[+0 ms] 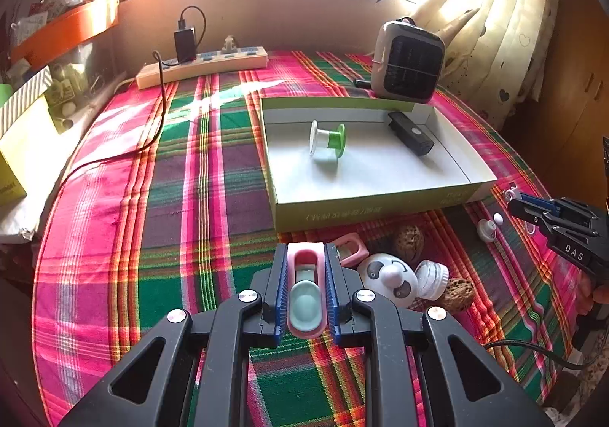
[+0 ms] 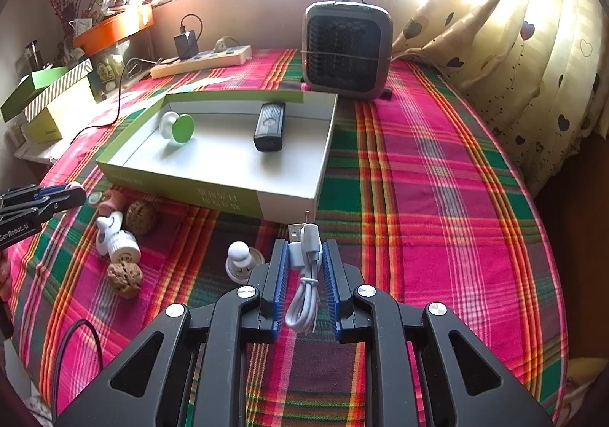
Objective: Organize objects
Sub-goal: 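Carry the clip with the left gripper while the right gripper carries the cable into the box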
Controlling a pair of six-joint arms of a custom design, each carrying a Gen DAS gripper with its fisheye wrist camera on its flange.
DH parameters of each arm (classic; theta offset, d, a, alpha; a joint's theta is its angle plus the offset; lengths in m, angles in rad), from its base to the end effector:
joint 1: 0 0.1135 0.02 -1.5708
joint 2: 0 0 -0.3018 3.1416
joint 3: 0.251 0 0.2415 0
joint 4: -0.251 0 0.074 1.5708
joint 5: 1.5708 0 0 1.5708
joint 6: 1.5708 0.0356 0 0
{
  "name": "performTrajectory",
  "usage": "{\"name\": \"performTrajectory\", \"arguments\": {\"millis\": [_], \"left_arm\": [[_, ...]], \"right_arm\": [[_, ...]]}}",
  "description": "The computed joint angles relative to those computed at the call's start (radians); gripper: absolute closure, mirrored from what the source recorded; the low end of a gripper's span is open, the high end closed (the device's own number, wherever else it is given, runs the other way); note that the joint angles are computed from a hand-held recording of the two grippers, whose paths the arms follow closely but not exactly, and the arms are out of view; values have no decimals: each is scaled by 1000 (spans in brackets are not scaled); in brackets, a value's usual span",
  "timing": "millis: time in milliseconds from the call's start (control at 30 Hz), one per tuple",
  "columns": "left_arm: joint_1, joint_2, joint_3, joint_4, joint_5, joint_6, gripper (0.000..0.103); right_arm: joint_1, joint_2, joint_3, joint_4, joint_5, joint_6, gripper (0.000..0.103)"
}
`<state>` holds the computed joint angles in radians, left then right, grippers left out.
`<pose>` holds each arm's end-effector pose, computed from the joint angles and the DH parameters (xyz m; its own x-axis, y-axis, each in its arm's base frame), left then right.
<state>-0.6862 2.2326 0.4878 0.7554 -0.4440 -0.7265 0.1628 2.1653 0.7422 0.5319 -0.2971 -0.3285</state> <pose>0.2281 -0.1671 0.0221 -0.7421 -0.1676 -0.6490 -0.1382 0.9857 -0.0965 0.3444 0.0671 0.0569 -0.6179 -0.4141 -0.6683 -0.5662 0.8242 0.0128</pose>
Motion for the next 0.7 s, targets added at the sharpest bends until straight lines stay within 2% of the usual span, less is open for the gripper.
{"name": "performTrajectory", "arguments": {"millis": [367, 700], "left_arm": [[54, -51, 63, -50, 40, 87, 87], [108, -43, 158, -104, 76, 151, 87]], "right_arm": [[19, -28, 49, -47, 3, 23, 84], [51, -13, 169, -137, 2, 55, 84]]}}
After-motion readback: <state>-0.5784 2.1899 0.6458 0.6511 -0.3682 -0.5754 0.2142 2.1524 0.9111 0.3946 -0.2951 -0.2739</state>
